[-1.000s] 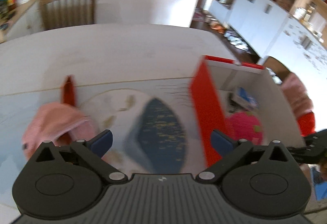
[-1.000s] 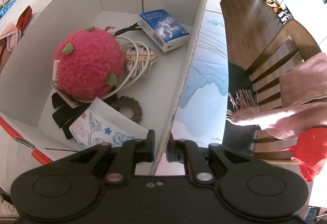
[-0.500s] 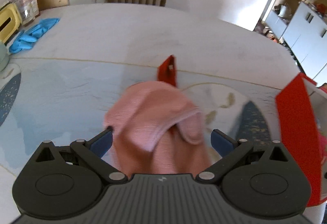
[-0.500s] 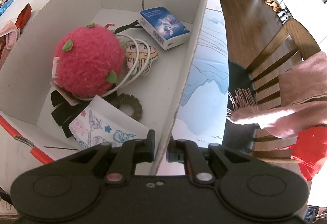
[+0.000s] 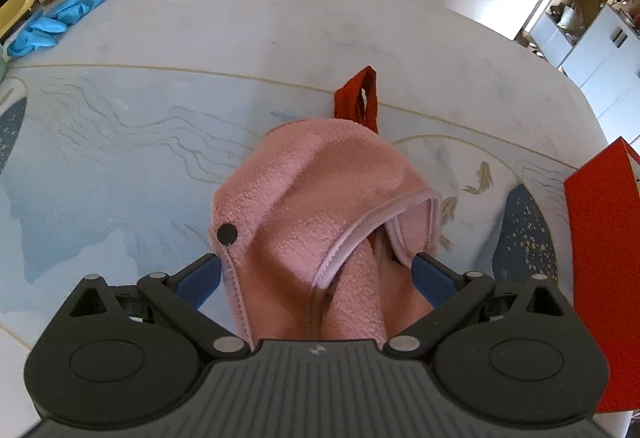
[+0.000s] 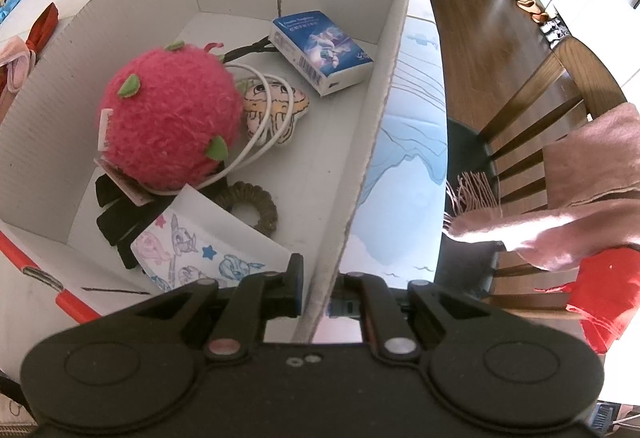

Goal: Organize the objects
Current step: 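Move the left gripper to the pink fleece cloth and close on it, then lift the pink fleece cloth with the left gripper and carry it over the box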

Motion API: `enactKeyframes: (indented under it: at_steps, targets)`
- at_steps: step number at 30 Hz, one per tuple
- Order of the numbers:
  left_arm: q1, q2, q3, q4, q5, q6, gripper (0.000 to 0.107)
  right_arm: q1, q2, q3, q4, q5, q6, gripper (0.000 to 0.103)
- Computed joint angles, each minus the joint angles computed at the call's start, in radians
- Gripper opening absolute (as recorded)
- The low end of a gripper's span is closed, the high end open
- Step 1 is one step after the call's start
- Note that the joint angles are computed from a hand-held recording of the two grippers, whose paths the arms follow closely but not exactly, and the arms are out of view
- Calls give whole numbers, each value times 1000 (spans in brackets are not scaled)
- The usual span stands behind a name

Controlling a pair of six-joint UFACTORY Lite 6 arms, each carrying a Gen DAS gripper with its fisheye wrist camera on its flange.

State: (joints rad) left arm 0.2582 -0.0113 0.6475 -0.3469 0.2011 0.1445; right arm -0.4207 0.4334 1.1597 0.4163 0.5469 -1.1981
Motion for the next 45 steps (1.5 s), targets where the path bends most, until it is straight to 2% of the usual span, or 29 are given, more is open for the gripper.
enactKeyframes:
  at_steps: [2,3,4,6,7,10,12,13,15,21,30,37,45]
  targets:
    - [0,-6,-7,11,-1,-13,98,0,0,1,1,1,0,8]
    - [2,-8,-9,14,2,-17,90,-1,0,0,3,1,-2,8]
    - [3,-13,-12,4,7,-8,77,-1,0,0,3,1,-2,8]
    - [9,-27,-21,-27,18,25,61,-1,1,0,6,0,-2,8]
    - [10,-35,-26,-9,22,9,57,-1,1,0,7,0,-4,8]
    - [6,-66,-45,23,28,-13,32,-4,2,0,13,1,-10,8]
    - [-3,-95,-56,78,34,-67,26,-4,3,0,14,0,-12,8]
    - [-7,-111,-61,92,39,-78,19,-5,2,-1,16,0,-14,8]
    - [-21,-151,-67,146,57,-137,17,-5,3,0,17,1,-16,8]
    - [-47,-289,-52,45,163,-38,14,-8,3,1,28,3,-28,8]
    - [-162,-404,54,12,286,-56,14,-15,-2,-5,43,4,-50,8]
    - [-354,-346,193,39,291,-149,14,-15,-7,-10,42,1,-54,8]
    - [-555,-160,448,128,329,-228,14,-17,-5,-9,46,2,-58,8]
